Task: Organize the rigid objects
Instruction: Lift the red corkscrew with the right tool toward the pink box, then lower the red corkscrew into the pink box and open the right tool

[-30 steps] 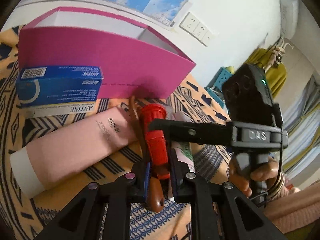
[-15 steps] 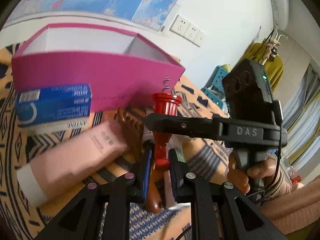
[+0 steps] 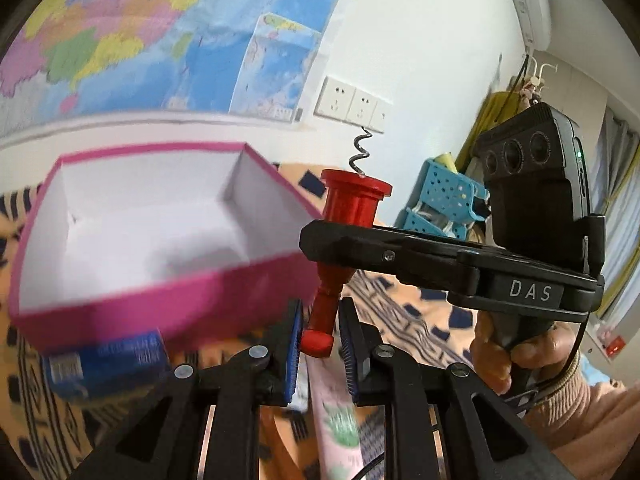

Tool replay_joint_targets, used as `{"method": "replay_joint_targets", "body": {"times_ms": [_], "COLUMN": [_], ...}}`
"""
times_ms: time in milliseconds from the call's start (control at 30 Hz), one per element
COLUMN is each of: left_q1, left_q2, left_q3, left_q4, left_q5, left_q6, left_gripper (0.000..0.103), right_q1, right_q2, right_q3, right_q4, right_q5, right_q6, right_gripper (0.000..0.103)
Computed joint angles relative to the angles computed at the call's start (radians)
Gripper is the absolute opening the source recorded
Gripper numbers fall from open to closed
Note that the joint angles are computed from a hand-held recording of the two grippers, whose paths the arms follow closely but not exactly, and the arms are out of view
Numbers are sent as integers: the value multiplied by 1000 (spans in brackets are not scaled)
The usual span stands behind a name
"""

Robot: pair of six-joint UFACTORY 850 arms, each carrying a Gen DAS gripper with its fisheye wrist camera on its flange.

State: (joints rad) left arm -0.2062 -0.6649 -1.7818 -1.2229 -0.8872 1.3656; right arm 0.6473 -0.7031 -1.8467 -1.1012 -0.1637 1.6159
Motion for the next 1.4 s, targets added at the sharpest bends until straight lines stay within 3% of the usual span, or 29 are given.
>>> {"method": "replay_joint_targets", "body": {"times_ms": [167, 300, 567, 667, 767, 900, 1033, 1067, 1100, 1167, 1267, 1400], "left_q1": [-28, -41, -54, -61, -68, -71, -71, -71, -70, -68, -68, -62], "left_q2": [-37, -91, -288, -376, -413, -440, -381, -375, -357, -318, -263, -193], "left_q3": [-107, -217, -535, -671, -724, -766, -661, -652, -621, -554, -460, -343], "left_q4": [55, 123, 355, 447, 506, 565, 566, 562, 549, 529, 512, 452], "left_q5": [63, 97, 33, -7, -9, -7, 63, 73, 87, 127, 190, 243], "left_q6": [-61, -143, -435, -550, -606, -668, -648, -644, -629, -603, -560, -473], "left_gripper": [18, 18, 18, 18, 18, 18, 18, 18, 19, 26, 28, 28], "right_q1": [-31, -62, -106, -118, -126, -128, -107, -102, -95, -90, -83, -84], "right_q2": [-11, -46, -145, -186, -219, -273, -297, -300, -300, -286, -252, -214], "right_q3": [-49, -121, -255, -306, -349, -434, -489, -497, -498, -472, -412, -353], "right_q4": [103, 350, 851, 969, 1052, 1014, 808, 757, 692, 627, 521, 495], "right_q5": [19, 39, -18, -60, -106, -211, -310, -333, -362, -379, -381, -351], "right_q6": [-116, -352, -787, -877, -937, -901, -770, -737, -688, -633, -545, -513], "right_gripper": [27, 27, 27, 27, 27, 27, 29, 31, 39, 49, 49, 49]}}
